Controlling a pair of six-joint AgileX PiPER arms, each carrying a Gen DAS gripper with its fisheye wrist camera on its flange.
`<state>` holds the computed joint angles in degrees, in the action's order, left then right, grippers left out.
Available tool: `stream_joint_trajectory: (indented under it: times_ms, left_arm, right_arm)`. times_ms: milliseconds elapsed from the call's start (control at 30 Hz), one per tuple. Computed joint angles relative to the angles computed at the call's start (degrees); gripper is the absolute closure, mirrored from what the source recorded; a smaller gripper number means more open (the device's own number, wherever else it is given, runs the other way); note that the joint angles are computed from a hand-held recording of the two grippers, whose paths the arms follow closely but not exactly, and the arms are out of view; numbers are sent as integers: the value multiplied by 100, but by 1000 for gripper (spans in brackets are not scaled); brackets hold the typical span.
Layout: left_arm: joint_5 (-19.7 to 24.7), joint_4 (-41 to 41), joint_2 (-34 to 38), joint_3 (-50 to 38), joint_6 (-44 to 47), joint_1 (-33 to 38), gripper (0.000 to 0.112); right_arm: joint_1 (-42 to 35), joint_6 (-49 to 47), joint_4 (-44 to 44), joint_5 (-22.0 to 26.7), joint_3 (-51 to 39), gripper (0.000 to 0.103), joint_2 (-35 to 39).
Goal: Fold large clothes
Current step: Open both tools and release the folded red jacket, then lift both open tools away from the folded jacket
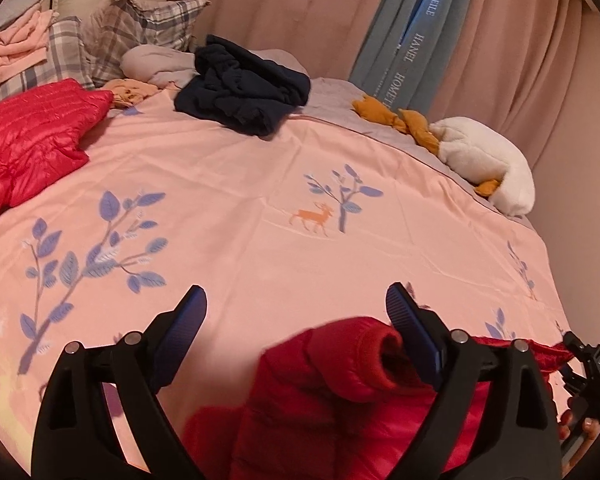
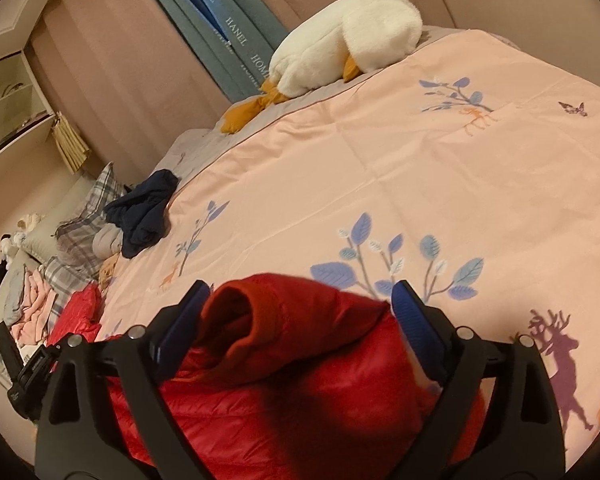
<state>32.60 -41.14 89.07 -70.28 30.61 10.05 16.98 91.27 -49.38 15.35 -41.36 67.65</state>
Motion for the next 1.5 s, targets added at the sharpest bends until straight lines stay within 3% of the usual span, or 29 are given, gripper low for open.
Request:
stream_joint_trajectory:
  times_ms: [267, 533, 667, 833, 967, 1133, 1300, 1500]
  left_arm:
    - [-225, 414, 31, -114, -301, 310, 21]
    - [87, -2, -115, 95, 396, 696, 21]
    - [314, -308, -254, 221, 746, 650, 21]
    - [640, -183, -322, 264, 716, 134, 21]
    - [261, 391, -220, 369, 297, -506, 21]
    - [120, 1031, 188, 274, -315, -771, 21]
    - [225, 787, 428, 273, -232, -671, 21]
    - [47, 865, 481, 346, -355, -760, 21]
  right_arm:
    - [102, 412, -517, 586, -67, 9, -147]
    - [561, 738, -1086, 1473, -72, 8, -471]
    - [716, 30, -625, 1445, -179, 8, -492]
    - [1187, -487, -503, 1656, -511, 8, 51]
    - [1167, -993, -94, 1520, -796, 8, 628]
    - [779, -1640, 720, 1191, -888, 8, 1075]
    - [543, -1989, 1222, 915, -867, 8, 1335]
    - [321, -2544, 1883, 635, -849, 8, 1534]
